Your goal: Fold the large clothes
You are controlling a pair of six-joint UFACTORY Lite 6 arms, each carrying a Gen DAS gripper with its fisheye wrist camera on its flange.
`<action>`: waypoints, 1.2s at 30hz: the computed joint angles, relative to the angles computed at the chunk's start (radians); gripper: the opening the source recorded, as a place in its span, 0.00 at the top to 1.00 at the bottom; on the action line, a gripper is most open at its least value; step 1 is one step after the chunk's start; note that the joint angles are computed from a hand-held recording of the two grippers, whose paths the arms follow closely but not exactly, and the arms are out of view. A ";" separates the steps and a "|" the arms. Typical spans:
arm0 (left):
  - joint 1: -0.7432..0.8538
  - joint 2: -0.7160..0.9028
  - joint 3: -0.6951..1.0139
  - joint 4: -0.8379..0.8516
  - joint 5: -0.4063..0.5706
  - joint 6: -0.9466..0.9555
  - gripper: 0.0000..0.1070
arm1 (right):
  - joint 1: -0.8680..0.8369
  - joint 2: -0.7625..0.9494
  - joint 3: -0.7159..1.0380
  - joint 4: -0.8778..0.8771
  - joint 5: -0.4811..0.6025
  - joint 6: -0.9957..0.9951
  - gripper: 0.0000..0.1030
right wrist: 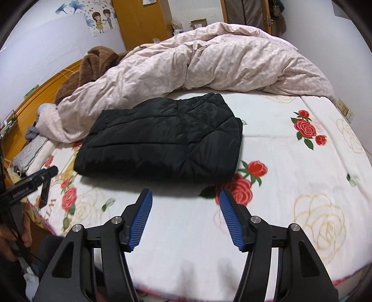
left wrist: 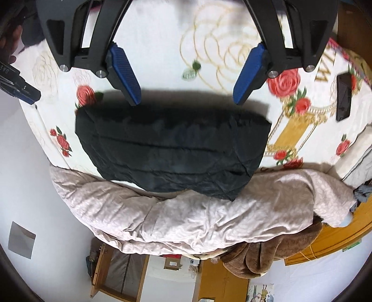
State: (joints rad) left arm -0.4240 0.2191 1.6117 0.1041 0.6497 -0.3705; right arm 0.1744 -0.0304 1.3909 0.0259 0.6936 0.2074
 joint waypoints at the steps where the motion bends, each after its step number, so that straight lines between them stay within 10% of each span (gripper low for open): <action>1: -0.012 -0.039 -0.041 0.003 0.002 -0.020 0.22 | 0.018 -0.044 -0.030 -0.019 0.003 0.026 0.41; 13: -0.153 -0.337 -0.290 0.200 0.084 -0.271 0.14 | 0.208 -0.281 -0.158 -0.249 0.087 0.267 0.41; 36: -0.108 -0.315 -0.316 0.200 0.037 -0.291 0.14 | 0.259 -0.177 -0.120 -0.294 0.101 0.303 0.41</action>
